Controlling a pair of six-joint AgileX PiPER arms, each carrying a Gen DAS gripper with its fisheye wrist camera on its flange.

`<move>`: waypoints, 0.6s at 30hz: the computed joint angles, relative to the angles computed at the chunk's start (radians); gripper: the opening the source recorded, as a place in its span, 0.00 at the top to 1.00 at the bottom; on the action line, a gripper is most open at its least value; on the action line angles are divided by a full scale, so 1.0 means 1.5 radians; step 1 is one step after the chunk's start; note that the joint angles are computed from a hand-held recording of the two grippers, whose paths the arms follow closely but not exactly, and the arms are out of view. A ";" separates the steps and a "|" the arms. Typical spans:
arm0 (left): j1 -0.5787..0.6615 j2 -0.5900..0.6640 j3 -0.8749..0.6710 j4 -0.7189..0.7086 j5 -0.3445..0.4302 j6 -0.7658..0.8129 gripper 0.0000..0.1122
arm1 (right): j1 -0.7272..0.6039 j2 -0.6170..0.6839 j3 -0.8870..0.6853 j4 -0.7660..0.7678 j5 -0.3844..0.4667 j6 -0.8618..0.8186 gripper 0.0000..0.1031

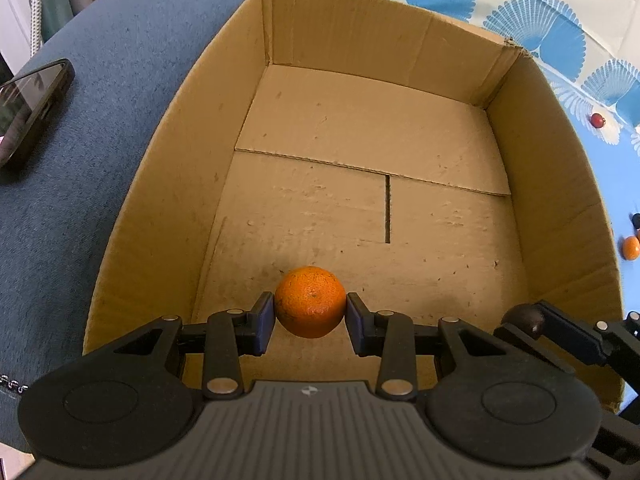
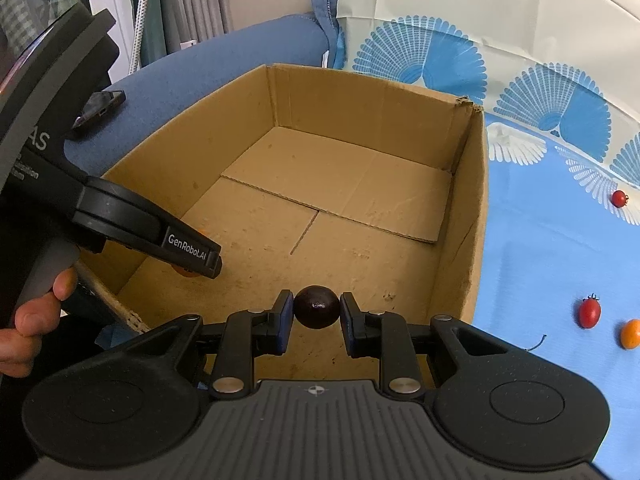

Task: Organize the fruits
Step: 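Open the left tool dropping the mandarin while the right tool releases the plum into the box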

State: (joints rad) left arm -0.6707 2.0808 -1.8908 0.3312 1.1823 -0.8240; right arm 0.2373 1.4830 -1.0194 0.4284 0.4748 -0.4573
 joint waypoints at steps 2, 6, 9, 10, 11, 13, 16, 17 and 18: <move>-0.001 0.004 -0.003 0.004 0.001 0.000 0.62 | 0.002 0.002 -0.001 -0.006 -0.002 0.002 0.74; -0.003 0.005 -0.009 0.019 0.000 -0.002 0.25 | 0.009 0.004 -0.007 -0.031 -0.003 0.017 0.71; -0.007 -0.025 0.019 0.025 -0.040 -0.023 0.09 | 0.012 -0.012 -0.006 -0.031 -0.006 -0.001 0.14; -0.010 -0.032 0.023 0.029 -0.045 -0.038 0.09 | 0.016 -0.026 0.003 -0.043 -0.022 0.007 0.09; -0.012 -0.040 0.029 0.028 -0.051 -0.045 0.09 | 0.023 -0.043 0.017 -0.061 -0.042 0.019 0.09; -0.019 -0.055 0.036 0.028 -0.044 -0.049 0.09 | 0.027 -0.065 0.019 -0.090 -0.030 0.033 0.08; -0.051 -0.101 0.074 0.076 -0.033 -0.084 0.09 | 0.015 -0.104 0.019 -0.088 0.022 0.049 0.05; -0.062 -0.114 0.084 0.090 -0.025 -0.094 0.09 | 0.008 -0.122 0.023 -0.078 0.038 0.049 0.05; -0.074 -0.132 0.097 0.104 -0.014 -0.106 0.09 | 0.004 -0.140 0.028 -0.078 0.051 0.056 0.05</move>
